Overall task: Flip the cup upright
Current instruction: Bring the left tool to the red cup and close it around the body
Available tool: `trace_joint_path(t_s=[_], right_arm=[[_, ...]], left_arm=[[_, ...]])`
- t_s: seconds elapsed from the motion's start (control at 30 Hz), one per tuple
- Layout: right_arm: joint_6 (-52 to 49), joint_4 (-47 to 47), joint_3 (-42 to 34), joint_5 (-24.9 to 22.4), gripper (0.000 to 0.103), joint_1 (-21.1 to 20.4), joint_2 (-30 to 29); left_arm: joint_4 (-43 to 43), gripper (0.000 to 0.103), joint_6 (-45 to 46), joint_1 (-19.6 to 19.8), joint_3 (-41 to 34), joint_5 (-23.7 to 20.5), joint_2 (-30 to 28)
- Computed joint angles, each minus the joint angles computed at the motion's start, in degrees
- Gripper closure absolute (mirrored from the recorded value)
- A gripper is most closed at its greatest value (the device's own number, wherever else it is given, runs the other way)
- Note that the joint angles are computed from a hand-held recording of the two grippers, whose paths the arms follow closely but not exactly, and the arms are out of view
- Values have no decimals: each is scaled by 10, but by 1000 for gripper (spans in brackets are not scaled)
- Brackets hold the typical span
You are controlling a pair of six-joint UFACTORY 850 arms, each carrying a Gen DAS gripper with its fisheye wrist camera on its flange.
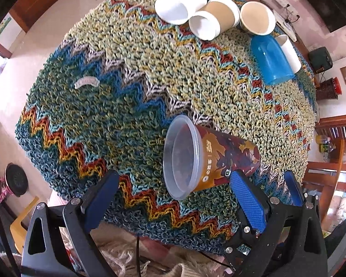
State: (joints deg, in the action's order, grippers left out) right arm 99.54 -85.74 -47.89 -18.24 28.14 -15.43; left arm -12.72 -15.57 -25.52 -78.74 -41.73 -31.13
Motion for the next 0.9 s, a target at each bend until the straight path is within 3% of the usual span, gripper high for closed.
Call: trace_joint_path(t_s=[0.2, 0.33, 0.5, 0.6, 0.73, 0.9], right_arm=[[16, -12, 9, 10, 24, -7, 7], [26, -20, 16, 14, 24, -12, 13], [59, -37, 26, 23, 24, -18, 23], [75, -43, 35, 26, 24, -18, 30], [82, -43, 45, 28, 24, -20, 36], [92, -44, 54, 27, 24, -25, 42]], left_arm=[[-4, 5, 10, -2, -6, -36, 0], [-82, 5, 27, 17, -24, -103, -20], [-102, 5, 1, 17, -22, -108, -19], [-14, 5, -31, -7, -22, -71, -6], [175, 5, -96, -50, -10, 2, 23], [308, 5, -66, -79, -14, 17, 18]])
